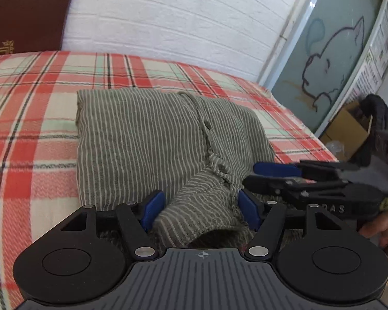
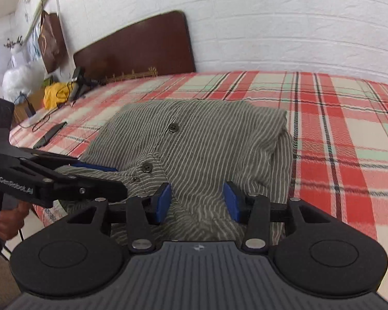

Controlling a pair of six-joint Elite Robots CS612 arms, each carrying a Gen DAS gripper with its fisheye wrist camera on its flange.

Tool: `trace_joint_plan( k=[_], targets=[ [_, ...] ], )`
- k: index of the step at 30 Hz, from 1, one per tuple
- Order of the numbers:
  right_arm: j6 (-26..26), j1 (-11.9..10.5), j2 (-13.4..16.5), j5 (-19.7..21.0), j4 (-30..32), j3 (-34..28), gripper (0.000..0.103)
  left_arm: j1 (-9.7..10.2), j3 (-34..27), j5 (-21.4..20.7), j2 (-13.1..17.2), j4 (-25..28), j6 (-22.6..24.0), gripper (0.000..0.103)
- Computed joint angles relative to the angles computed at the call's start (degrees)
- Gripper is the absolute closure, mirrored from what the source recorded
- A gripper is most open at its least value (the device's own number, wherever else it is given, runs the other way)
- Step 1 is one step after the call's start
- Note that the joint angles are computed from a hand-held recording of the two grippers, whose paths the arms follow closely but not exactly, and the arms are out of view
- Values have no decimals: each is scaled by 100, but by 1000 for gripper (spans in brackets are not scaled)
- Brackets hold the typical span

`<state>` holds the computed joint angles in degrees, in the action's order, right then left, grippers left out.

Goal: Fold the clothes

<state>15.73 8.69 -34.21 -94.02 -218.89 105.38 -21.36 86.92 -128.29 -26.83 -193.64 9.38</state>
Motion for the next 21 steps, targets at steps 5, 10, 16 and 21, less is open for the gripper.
trace_joint_plan(
  k=[5, 10, 16, 21],
  targets=[
    [74, 39, -34, -28, -112, 118, 53, -11, 148, 79, 32, -443, -217, 28],
    [27, 52, -63, -36, -125, 162, 51, -20, 215, 147, 26, -631, -324, 28],
    [-293, 184, -77, -293, -53, 166, 45, -3, 377, 151, 9, -1004, -347, 27],
    [-468, 154, -253, -171, 36, 334, 42, 214, 353, -376, -93, -919, -624, 25]
  ],
)
